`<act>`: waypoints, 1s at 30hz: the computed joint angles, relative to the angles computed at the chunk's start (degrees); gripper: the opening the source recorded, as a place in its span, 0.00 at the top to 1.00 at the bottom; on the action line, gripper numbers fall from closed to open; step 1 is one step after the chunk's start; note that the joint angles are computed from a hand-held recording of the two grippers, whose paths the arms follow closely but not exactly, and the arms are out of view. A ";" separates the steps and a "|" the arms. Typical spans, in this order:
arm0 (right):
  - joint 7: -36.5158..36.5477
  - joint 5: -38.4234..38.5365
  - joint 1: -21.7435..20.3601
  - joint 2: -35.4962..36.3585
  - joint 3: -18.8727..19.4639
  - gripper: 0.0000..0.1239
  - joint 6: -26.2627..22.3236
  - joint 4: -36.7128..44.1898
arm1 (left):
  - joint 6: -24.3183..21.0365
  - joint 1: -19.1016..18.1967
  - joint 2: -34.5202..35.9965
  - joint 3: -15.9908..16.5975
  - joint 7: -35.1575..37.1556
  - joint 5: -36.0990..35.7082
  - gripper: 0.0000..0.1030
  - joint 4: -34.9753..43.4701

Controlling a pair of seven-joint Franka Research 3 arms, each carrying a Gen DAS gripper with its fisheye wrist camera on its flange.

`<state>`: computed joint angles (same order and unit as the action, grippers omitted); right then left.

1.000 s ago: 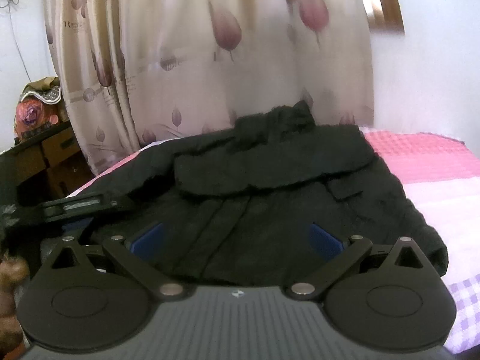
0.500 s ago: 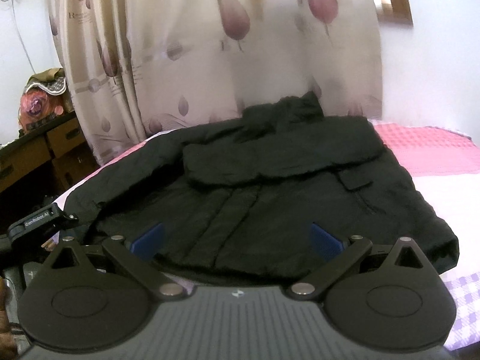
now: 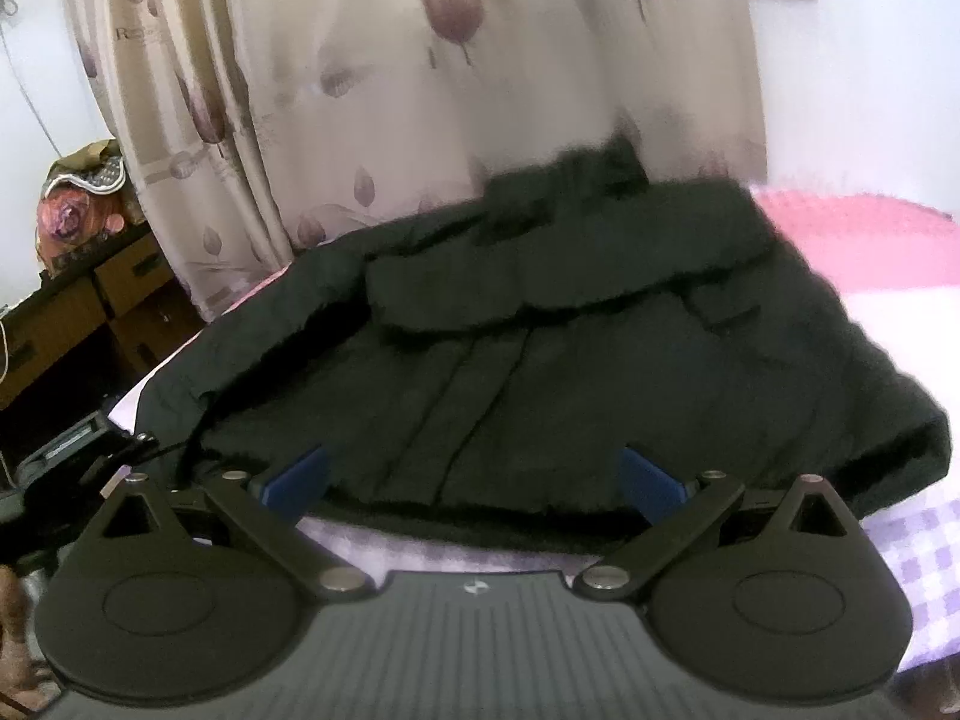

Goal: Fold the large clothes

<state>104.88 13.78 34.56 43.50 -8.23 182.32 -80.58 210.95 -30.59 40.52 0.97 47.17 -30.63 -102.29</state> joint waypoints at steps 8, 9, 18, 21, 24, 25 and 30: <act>-0.48 0.22 -0.78 -0.36 1.28 0.17 -0.71 -0.27 | -1.90 -6.78 2.53 8.07 6.89 -12.89 0.83 2.96; -0.53 0.14 -0.89 -0.26 1.43 0.17 -0.93 -0.10 | -1.61 -6.63 2.25 8.06 8.42 -12.61 0.96 2.81; -0.98 0.48 -3.69 0.06 4.95 0.17 -2.39 0.16 | -5.91 -10.76 4.08 15.19 25.12 -29.81 0.99 10.65; -1.14 0.49 -4.05 -0.05 5.32 0.17 -2.38 -0.08 | -3.23 -3.96 2.03 7.58 20.43 -22.82 0.99 8.68; -1.43 0.78 -4.91 -0.05 6.34 0.17 -2.44 -0.28 | -1.79 -2.37 1.30 5.79 19.43 -22.96 0.88 7.46; -1.57 0.91 -5.25 0.05 6.77 0.17 -2.70 -0.13 | -1.64 -2.07 1.29 5.43 19.45 -23.77 0.83 7.60; -2.54 1.32 -6.22 -0.08 8.05 0.17 -2.61 -0.61 | 0.10 -2.19 0.55 5.40 24.27 -31.72 0.44 8.19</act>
<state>102.34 15.10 28.34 43.42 -0.18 179.71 -81.19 211.05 -32.79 41.07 6.37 71.44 -62.35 -94.11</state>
